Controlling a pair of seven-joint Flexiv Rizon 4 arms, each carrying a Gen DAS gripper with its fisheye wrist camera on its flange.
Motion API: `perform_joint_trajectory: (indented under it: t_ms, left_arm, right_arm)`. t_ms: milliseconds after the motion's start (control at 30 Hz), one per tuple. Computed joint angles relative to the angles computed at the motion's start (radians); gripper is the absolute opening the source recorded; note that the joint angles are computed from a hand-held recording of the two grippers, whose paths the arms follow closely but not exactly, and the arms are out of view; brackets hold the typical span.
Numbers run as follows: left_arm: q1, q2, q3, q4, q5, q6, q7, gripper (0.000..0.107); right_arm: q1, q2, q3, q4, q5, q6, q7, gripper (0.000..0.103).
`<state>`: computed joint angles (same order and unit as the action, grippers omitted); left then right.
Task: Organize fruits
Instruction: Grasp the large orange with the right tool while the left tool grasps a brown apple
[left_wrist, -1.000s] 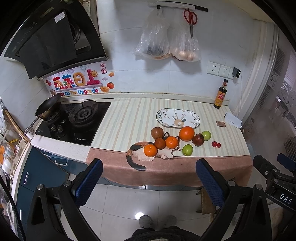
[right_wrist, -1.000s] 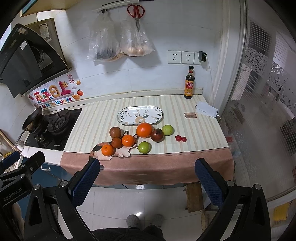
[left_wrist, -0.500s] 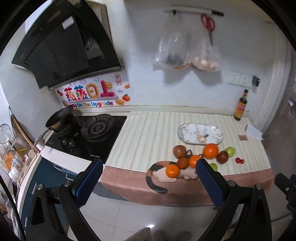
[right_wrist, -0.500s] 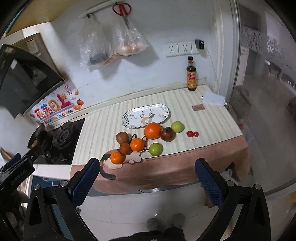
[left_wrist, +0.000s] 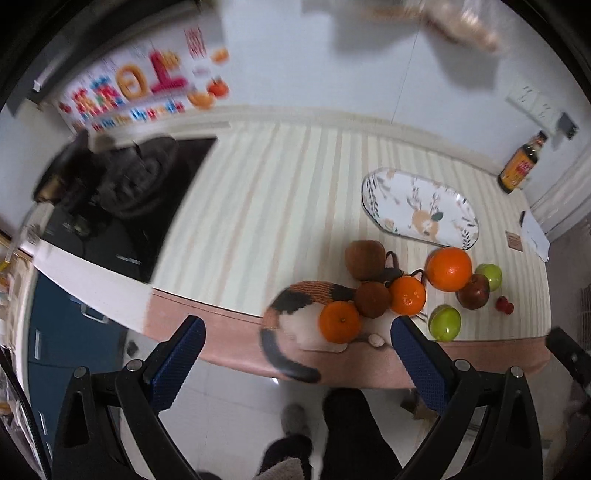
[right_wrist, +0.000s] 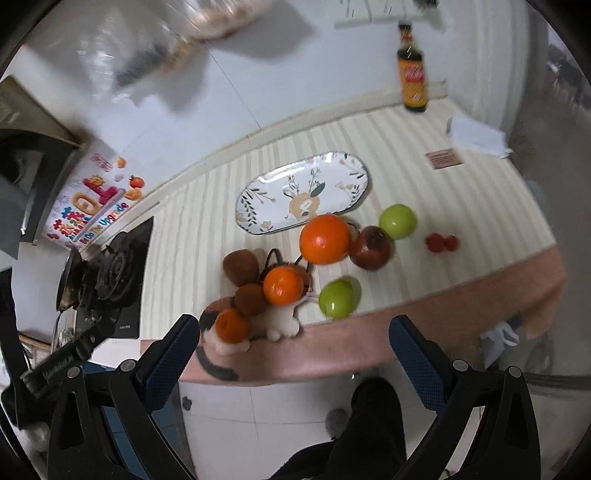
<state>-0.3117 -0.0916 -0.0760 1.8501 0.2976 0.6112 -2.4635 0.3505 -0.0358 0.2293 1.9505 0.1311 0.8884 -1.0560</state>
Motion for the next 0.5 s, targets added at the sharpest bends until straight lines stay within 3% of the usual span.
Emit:
perform_joint_trajectory:
  t_ms: [133,267,500]
  left_arm:
    - [0.031,-0.168,0.005,-0.106,-0.084,-0.013,0.062,0.103]
    - [0.026,-0.314,0.029,-0.234,-0.14,-0.073,0.095,0.103]
    - [0.029,-0.516,0.048,-0.418,-0.253,-0.169,0.165,0.103]
  right_arm:
    - [-0.034,-0.244,-0.03,-0.228,0.097,-0.11,-0.149,0.103]
    - [-0.064,-0.482,-0.024,-0.475,0.082,-0.29,-0.207,0.103]
    - [-0.054,-0.701,-0.009,-0.708,0.009,-0.5,-0.319,0.103]
